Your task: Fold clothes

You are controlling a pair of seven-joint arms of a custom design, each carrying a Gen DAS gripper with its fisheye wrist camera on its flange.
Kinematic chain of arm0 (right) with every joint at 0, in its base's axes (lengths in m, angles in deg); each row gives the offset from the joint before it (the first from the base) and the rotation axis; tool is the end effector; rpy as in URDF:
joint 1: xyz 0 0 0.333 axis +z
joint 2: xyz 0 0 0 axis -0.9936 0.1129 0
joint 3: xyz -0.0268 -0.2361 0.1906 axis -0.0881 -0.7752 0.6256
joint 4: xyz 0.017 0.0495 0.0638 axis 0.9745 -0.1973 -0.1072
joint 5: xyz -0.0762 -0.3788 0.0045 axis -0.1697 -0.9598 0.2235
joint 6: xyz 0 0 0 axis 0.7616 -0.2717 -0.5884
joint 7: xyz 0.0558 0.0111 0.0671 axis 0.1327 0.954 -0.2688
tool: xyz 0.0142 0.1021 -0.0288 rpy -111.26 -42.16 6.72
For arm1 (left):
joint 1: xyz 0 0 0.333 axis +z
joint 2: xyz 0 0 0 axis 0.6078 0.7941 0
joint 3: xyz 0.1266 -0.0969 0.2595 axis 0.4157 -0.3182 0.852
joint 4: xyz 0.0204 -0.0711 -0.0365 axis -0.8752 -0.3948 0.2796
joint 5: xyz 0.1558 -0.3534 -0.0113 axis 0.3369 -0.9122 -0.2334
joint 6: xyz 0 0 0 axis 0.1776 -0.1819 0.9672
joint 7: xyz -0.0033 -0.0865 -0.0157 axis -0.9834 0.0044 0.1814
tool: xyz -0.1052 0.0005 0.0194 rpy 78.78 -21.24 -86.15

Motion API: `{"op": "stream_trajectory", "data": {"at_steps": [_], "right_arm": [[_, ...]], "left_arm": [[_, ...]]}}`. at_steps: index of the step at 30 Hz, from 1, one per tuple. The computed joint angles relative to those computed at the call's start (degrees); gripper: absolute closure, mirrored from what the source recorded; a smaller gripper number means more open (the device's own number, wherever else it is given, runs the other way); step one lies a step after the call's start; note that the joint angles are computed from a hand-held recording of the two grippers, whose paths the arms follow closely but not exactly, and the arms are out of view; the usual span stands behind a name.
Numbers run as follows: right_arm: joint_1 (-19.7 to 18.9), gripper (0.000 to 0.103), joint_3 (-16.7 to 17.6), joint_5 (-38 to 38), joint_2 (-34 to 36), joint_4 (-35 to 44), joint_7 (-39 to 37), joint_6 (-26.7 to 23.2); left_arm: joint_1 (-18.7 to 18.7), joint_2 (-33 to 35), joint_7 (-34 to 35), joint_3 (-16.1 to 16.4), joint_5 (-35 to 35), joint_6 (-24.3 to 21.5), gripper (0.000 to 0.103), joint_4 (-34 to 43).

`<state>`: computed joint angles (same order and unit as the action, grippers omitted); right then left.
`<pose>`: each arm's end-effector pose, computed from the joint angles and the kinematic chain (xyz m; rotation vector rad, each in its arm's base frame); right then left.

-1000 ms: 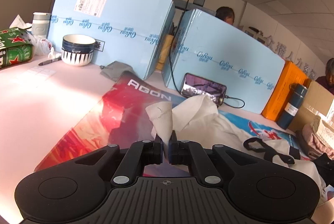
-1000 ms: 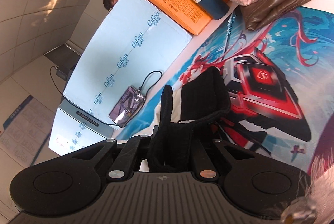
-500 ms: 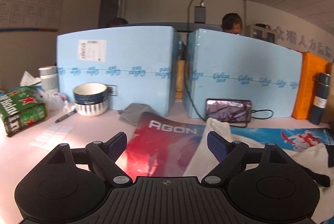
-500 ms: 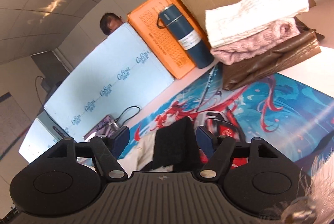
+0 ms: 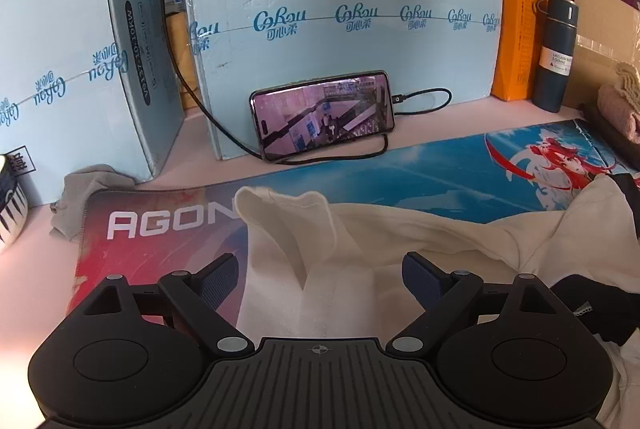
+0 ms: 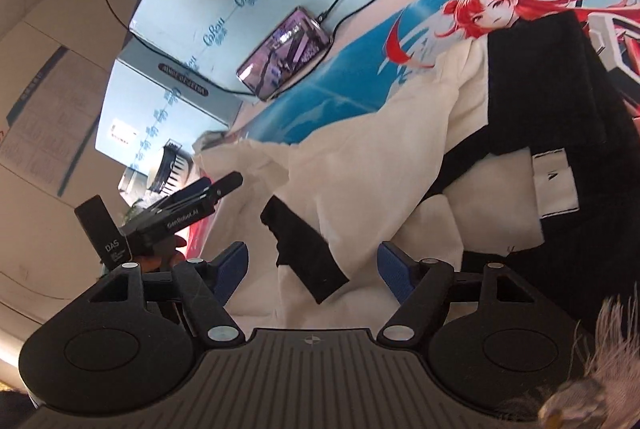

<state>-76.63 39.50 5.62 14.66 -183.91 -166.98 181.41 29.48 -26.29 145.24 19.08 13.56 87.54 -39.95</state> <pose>0.2874 0.2834 0.4615 -0.8489 2.0084 -0.0815 0.5680 -0.1821 0.4420 -0.7887 2.4469 -1.1695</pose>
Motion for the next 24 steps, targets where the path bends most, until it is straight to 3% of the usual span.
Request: {"op": "stream_trajectory", "data": {"at_steps": [2, 4, 6, 7, 8, 10, 14, 18, 24], "right_arm": [[4.51, 0.049, -4.6, 0.78, 4.78, 2.42, -3.7, -2.5], [6.54, 0.091, -6.03, 0.08, 7.42, 5.07, -6.7, -7.01], [5.29, 0.093, -4.69, -3.42, 7.68, 6.17, -7.04, -8.52], [3.4, 0.094, -3.19, -5.85, 6.62, 6.54, -6.04, -9.39], [1.64, 0.094, -1.86, -8.28, 5.44, 6.97, -5.04, -10.49], [-2.69, 0.095, 1.03, -14.05, 2.57, 7.98, -2.5, -12.7], [-13.45, 0.095, 4.69, -24.47, -1.46, 10.3, 6.0, -14.79], [-21.02, 0.095, 4.7, -32.11, 3.29, 14.24, 11.06, -14.52], [-22.69, 0.096, 2.88, -36.77, 14.43, 20.13, 13.18, -21.21]], "left_arm": [[0.06, 0.97, -0.99, 0.17, 1.42, -0.24, 0.012, 1.0], [0.08, 2.14, -2.92, 0.2, 3.39, 0.7, 0.013, 1.93], [0.75, 3.16, -3.84, 0.12, 4.03, 0.65, 0.014, 2.79], [1.25, 3.64, -3.97, 0.08, 4.13, 0.03, 0.031, 3.31], [1.8, 4.16, -4.13, 0.06, 4.21, -0.89, 0.068, 3.96], [3.18, 5.44, -4.68, 0.11, 4.25, -4.32, 0.091, 5.96], [4.9, 7.32, -1.95, -0.83, 0.91, -4.83, 0.097, 8.67], [4.99, 8.77, 0.65, -1.87, -0.47, -3.13, 0.097, 10.43], [4.45, 12.54, 2.29, -3.59, -0.7, -0.17, 0.098, 14.75]]}}
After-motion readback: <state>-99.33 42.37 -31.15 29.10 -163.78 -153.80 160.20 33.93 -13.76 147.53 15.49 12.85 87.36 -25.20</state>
